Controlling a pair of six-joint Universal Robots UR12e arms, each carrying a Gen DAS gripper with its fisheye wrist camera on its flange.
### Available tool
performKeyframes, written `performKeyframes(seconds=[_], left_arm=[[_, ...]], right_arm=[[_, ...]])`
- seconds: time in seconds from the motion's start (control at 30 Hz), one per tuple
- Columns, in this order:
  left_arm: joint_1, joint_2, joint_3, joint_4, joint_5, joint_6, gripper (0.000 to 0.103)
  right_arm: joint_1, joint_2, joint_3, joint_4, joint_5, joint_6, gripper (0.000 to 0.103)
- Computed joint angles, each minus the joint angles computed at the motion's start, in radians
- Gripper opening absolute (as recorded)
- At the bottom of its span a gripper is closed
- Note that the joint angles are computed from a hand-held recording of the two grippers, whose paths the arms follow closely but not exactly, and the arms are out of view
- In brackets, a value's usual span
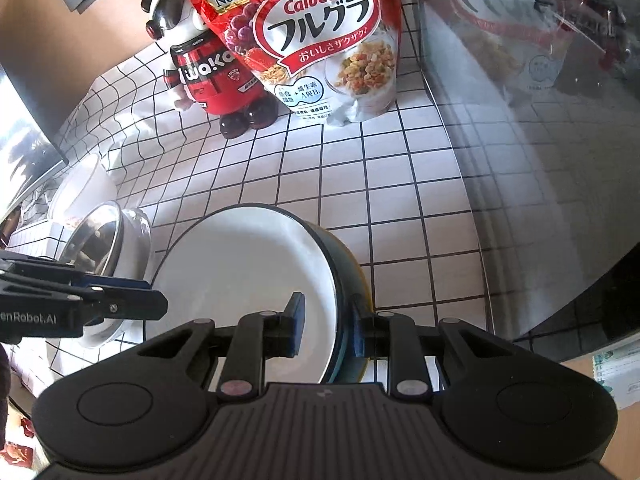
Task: Organize plates and bowls
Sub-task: 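Lower the blue bowl onto the yellow-rimmed plate with both tools, then open both tools and withdraw from the blue bowl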
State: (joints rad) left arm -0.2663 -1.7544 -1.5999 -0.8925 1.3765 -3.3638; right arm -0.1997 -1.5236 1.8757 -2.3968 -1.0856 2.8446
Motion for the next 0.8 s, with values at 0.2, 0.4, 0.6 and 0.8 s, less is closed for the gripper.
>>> performKeyframes(seconds=[0.2, 0.4, 0.6, 0.8], left_arm=[[-0.005, -0.002, -0.003, -0.024, 0.019, -0.004, 0.025], [-0.002, 0.004, -0.017, -0.015, 0.020, -0.021, 0.028], [-0.002, 0.004, -0.019, -0.008, 0.005, -0.027, 0.025], [-0.002, 0.002, -0.017, -0.001, -0.009, -0.018, 0.022]], right_arm=[[0.004, -0.005, 0.009, -0.019, -0.013, -0.013, 0.024], [0.003, -0.006, 0.010, -0.019, -0.013, -0.019, 0.024], [0.006, -0.008, 0.011, -0.022, -0.023, -0.029, 0.024], [0.008, -0.010, 0.011, -0.022, -0.033, -0.042, 0.024]])
